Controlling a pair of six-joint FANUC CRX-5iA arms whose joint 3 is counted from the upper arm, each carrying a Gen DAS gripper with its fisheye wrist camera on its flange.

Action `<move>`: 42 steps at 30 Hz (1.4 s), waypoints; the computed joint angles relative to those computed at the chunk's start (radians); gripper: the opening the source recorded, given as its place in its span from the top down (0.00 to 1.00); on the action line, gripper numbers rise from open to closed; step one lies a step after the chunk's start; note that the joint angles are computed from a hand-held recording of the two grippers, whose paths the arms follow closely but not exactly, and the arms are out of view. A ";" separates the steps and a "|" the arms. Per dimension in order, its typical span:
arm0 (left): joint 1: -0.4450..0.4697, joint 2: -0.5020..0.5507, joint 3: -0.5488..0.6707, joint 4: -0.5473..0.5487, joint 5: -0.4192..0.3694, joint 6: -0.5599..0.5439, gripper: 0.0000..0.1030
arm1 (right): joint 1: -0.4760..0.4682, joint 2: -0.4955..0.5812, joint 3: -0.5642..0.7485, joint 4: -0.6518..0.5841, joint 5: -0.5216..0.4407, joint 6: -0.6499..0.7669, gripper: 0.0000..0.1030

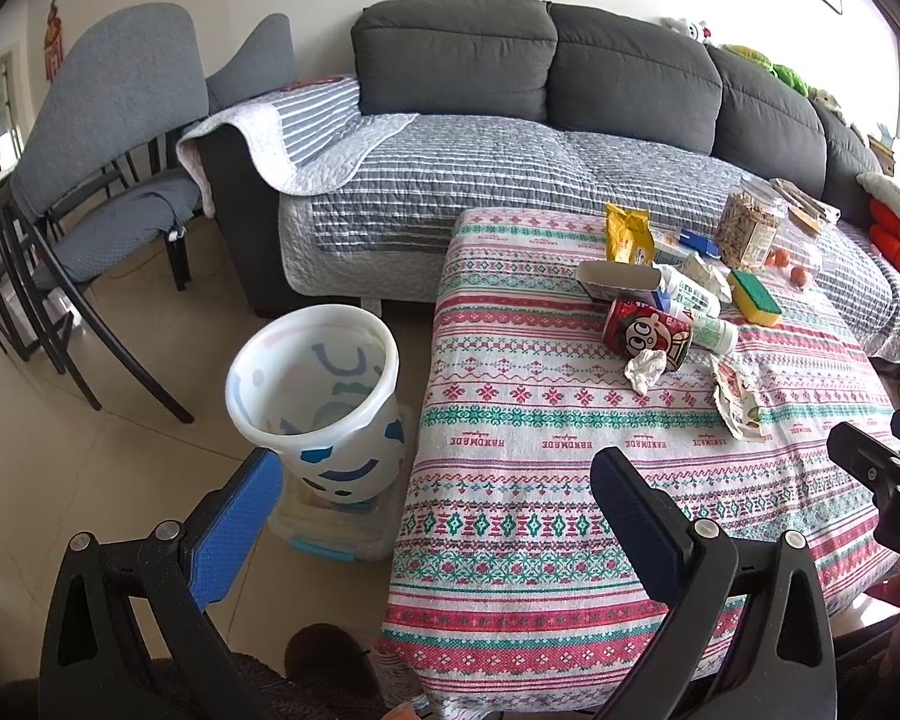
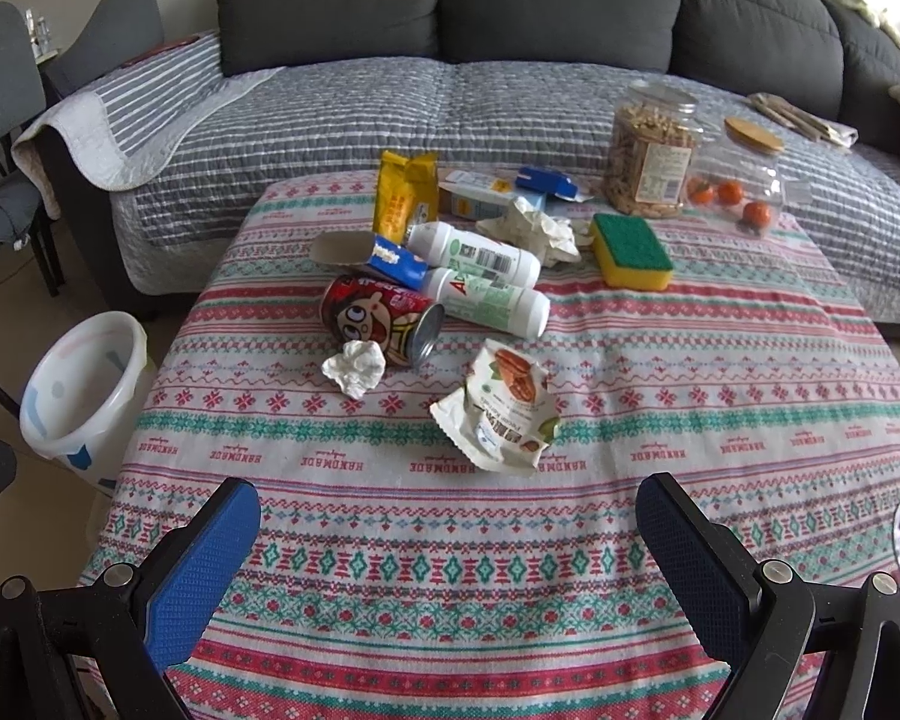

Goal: Collect trash
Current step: 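Reach the left tool to the beige paper tube and grasp it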

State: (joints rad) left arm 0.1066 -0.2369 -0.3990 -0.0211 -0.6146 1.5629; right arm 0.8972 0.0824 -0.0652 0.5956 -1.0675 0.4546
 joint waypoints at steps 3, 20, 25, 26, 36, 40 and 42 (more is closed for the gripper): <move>0.000 0.000 0.001 0.000 -0.003 0.000 0.00 | 0.002 -0.002 0.004 -0.006 -0.004 0.009 0.00; -0.086 0.303 0.305 0.101 -0.194 -0.256 0.00 | -0.219 0.075 0.246 -0.255 -0.148 0.228 0.00; -0.115 0.456 0.449 0.169 -0.213 -0.215 0.00 | -0.325 0.132 0.300 -0.341 -0.182 0.291 0.00; -0.113 0.488 0.473 0.204 -0.221 -0.207 0.00 | -0.338 0.131 0.289 -0.348 -0.169 0.287 0.00; -0.132 0.786 0.766 0.322 -0.291 -0.038 0.10 | -0.469 0.211 0.329 -0.487 -0.200 0.344 0.00; -0.137 0.847 0.818 0.376 -0.307 -0.031 0.13 | -0.488 0.233 0.351 -0.471 -0.211 0.354 0.00; -0.140 0.878 0.849 0.389 -0.329 -0.022 0.20 | -0.494 0.244 0.359 -0.472 -0.210 0.362 0.00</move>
